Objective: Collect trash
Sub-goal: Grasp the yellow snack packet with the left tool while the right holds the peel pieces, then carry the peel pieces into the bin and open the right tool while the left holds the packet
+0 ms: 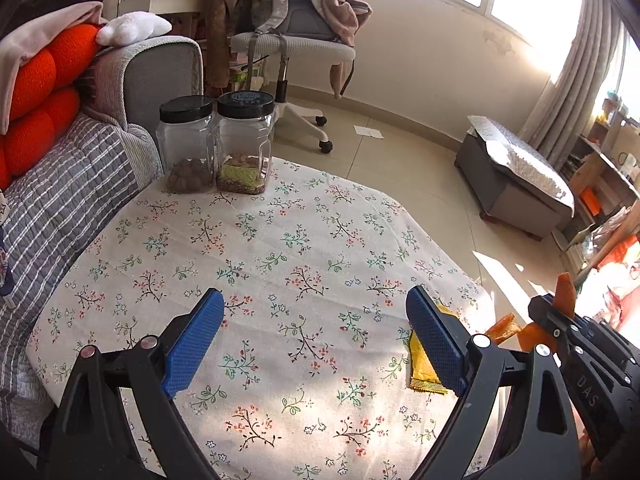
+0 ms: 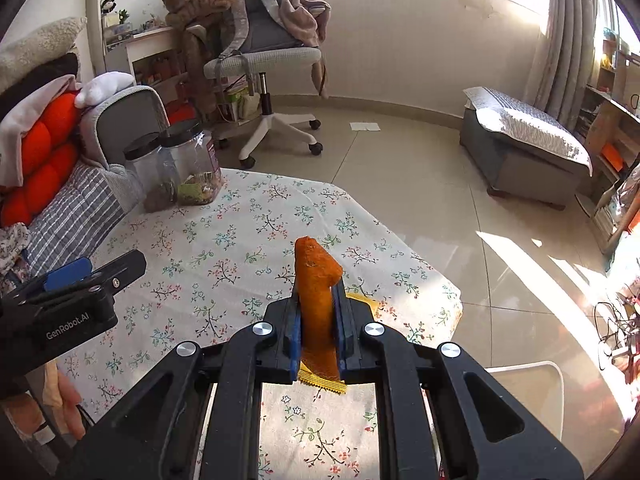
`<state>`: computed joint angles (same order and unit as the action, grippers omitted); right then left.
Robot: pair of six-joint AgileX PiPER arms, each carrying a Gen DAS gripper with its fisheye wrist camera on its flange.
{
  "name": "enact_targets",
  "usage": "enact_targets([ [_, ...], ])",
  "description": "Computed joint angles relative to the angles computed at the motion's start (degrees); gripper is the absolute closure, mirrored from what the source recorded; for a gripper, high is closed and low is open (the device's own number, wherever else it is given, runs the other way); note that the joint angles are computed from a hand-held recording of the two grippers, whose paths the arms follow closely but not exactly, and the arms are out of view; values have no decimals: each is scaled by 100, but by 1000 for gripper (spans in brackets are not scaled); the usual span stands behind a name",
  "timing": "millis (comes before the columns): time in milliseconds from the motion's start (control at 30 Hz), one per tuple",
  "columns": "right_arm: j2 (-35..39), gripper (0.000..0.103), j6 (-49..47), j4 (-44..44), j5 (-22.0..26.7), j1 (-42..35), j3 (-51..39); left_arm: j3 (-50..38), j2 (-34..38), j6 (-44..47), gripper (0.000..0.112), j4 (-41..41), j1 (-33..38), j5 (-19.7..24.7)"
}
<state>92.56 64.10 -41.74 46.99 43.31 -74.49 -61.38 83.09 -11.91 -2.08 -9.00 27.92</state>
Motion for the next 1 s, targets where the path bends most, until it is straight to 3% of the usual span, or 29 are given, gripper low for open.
enact_targets([
  [200, -1039, 91, 682, -135, -195, -364, 1150, -267, 584, -547, 23, 471, -791, 65],
  [433, -2014, 91, 1002, -205, -382, -899, 2098, -1252, 1920, -780, 23, 830, -1764, 504],
  [633, -2510, 91, 690, 214, -796, -1617, 2648, -2207, 3093, -1333, 23, 1588, -2322, 938],
  [900, -2824, 91, -23, 829, -1124, -2200, 2935, -3037, 4062, -1405, 23, 1532, -2369, 1292],
  [967, -2887, 91, -163, 947, -1177, -2272, 2975, -2927, 4013, -1165, 32, 1210, -2274, 1037],
  [1000, -2936, 91, -298, 1042, -1195, -2326, 2992, -2917, 3986, -1018, 44, 1061, -2240, 990],
])
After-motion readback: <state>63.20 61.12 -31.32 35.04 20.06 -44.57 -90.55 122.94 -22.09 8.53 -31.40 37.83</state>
